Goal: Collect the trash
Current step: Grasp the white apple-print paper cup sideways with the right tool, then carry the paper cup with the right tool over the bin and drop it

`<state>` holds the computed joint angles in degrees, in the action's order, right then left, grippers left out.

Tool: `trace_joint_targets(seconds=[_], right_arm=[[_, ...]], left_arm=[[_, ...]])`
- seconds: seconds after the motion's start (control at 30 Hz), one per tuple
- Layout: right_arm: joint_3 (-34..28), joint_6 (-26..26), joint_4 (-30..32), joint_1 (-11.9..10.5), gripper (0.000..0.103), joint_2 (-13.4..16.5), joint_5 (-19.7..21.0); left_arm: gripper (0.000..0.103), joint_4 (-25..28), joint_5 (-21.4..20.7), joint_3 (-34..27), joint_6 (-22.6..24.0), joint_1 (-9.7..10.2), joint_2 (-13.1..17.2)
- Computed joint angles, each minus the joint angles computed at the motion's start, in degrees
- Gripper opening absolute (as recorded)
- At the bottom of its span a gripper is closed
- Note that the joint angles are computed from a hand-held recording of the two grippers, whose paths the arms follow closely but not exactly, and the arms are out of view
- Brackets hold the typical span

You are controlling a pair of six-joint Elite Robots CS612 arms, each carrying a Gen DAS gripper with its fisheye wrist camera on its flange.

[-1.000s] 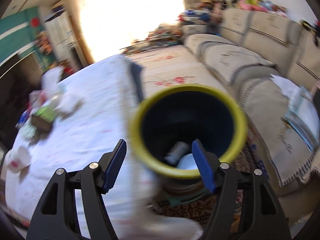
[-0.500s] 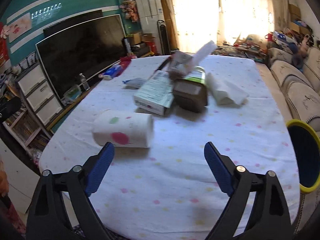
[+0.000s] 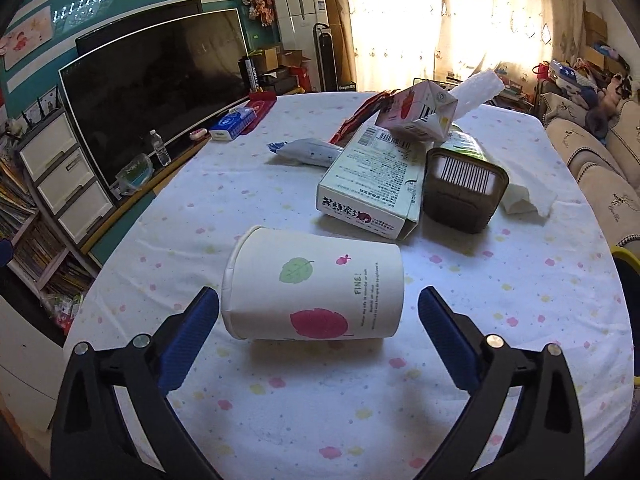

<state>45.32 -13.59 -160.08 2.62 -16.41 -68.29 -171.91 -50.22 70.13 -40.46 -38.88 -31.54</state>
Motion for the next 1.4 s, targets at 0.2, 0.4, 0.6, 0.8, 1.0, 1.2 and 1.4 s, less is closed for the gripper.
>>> trace_joint_targets(seconds=[0.2, 0.4, 0.6, 0.8, 1.0, 1.2, 1.4], right_arm=[[-2.3, 0.2, 1.9, 0.4, 0.095, 1.4, -1.4], [-2.5, -0.5, 1.6, 0.4, 0.080, 1.7, -1.2], [-1.0, -0.5, 0.0, -0.2, 0.080, 0.8, 0.7], [1.5, 1.0, -4.1, -1.5, 0.080, -0.6, 0.8], [2.2, 4.2, -7.5, -3.6, 0.080, -0.9, -1.9], [0.2, 9.8, -9.4, -6.4, 0.080, 0.1, -8.7], [-3.2, 16.2, -8.3, -9.1, 0.080, 2.2, -15.9]], left_arm=[[0.092, 0.5, -1.3, -0.9, 0.3, 0.29, 0.7], [0.092, 1.3, -2.0, -1.6, 0.1, 0.41, 1.2], [0.092, 2.8, -2.6, -3.2, 0.7, 0.42, 2.0], [0.092, 4.0, -2.9, -5.0, 1.9, 0.21, 2.8], [0.092, 6.4, -3.5, -8.1, 3.3, 0.03, 4.0], [0.092, 9.6, -5.0, -12.7, 5.0, -0.12, 6.2], [0.092, 13.5, -6.3, -18.3, 6.6, -0.25, 8.9]])
